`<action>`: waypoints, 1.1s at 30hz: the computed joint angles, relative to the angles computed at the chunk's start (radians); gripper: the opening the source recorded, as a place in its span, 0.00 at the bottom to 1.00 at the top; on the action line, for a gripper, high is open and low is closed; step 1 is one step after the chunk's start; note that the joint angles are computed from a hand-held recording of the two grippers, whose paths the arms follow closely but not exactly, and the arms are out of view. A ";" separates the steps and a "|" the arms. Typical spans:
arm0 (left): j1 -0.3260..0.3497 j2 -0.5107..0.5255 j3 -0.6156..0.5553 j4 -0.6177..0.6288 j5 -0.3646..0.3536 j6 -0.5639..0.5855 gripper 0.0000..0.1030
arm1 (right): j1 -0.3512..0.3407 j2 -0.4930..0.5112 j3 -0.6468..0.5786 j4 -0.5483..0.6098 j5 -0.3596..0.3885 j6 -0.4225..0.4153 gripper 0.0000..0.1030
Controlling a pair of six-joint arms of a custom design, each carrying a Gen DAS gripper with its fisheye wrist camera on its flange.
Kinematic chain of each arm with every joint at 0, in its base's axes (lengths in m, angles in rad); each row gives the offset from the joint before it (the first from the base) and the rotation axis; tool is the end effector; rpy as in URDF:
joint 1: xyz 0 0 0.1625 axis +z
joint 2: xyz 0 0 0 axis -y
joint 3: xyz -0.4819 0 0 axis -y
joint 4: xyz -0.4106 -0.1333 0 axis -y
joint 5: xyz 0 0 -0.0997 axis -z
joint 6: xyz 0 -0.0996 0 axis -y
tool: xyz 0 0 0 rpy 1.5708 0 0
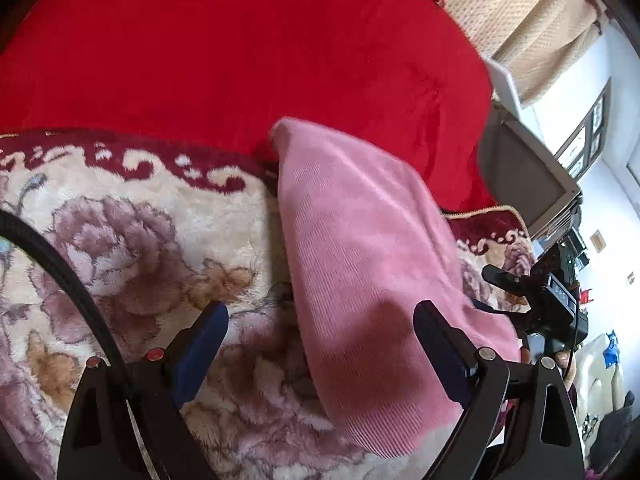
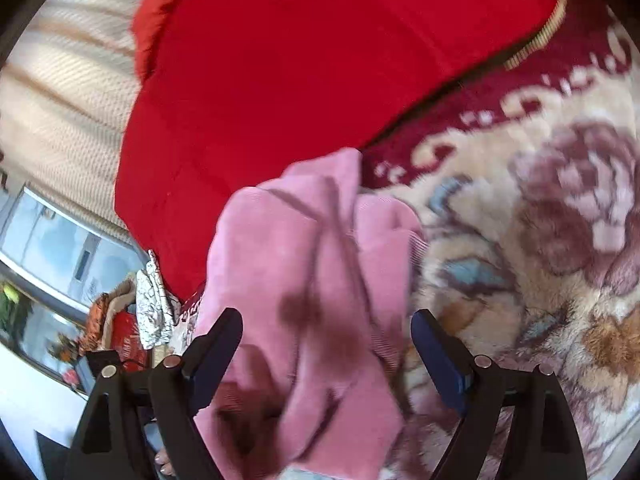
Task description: Fold large clothes
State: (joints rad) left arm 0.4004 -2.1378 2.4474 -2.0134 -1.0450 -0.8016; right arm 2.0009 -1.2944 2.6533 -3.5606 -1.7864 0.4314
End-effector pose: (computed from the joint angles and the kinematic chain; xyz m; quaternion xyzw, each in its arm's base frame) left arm -0.1519 -0.2633 0.3717 0.1597 0.9503 -0.2516 0.0896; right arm 0.2501 -0.2767 0.2049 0.0340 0.9451 -0.3230 0.0359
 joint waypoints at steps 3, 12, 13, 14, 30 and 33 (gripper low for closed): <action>0.129 0.050 0.007 -0.144 -0.158 0.100 0.91 | -0.078 -0.007 0.013 0.019 0.095 -0.031 0.86; 0.370 0.161 0.002 -0.317 -0.471 0.241 0.91 | -0.208 0.039 0.023 -0.018 0.305 -0.155 0.93; 0.383 0.174 0.002 -0.325 -0.486 0.254 0.91 | -0.207 0.047 0.020 -0.027 0.315 -0.163 0.95; 0.391 0.188 0.001 -0.332 -0.498 0.264 0.91 | -0.210 0.062 0.011 -0.034 0.344 -0.184 0.95; 0.294 0.287 0.014 -0.410 -0.426 0.235 0.81 | 0.036 0.228 -0.140 -0.018 0.023 -0.213 0.70; 0.245 0.287 0.014 -0.406 -0.366 0.218 0.72 | 0.128 0.255 -0.170 -0.021 -0.121 -0.223 0.61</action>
